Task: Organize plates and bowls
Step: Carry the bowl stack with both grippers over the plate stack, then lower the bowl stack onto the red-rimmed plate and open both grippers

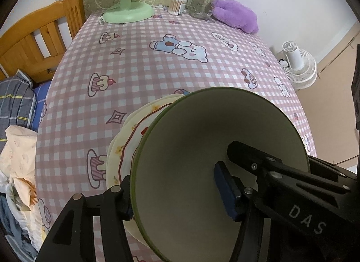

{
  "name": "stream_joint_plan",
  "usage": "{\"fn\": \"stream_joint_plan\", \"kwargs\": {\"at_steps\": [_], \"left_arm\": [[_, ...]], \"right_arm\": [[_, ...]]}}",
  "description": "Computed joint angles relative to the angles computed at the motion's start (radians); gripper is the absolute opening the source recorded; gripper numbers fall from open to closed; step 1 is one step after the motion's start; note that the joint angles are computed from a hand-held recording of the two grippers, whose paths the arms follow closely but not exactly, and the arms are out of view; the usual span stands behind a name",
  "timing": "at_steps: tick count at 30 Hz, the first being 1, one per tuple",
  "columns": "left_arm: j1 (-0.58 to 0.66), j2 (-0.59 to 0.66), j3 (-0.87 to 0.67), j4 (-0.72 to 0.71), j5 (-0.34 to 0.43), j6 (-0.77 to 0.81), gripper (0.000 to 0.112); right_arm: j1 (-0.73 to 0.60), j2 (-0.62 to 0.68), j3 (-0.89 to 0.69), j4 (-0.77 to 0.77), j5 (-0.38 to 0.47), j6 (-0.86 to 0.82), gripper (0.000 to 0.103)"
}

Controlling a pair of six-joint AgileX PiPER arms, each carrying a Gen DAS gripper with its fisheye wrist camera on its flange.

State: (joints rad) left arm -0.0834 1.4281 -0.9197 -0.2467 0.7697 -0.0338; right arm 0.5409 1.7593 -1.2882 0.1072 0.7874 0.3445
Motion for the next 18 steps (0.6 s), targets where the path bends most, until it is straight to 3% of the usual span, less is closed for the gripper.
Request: {"fn": "stream_joint_plan", "kwargs": {"at_steps": [3,6,12,18], "left_arm": [[-0.012,-0.021,0.014,0.02,-0.015,-0.013,0.07],[-0.024,-0.039,0.024,0.063,-0.026,-0.055,0.077],[-0.051,-0.1,0.052,0.145,-0.058,-0.14,0.077],[-0.113,-0.164,0.054,0.317,-0.051,-0.356,0.077]], "right_arm": [[0.023,-0.021,0.02,-0.046,-0.023,0.028,0.057],[0.041,-0.037,0.04,-0.093,-0.047,0.068,0.063],[0.057,-0.069,0.063,-0.134,-0.079,0.087,0.065],[0.066,-0.127,0.093,-0.149,-0.121,0.07,0.065]]}}
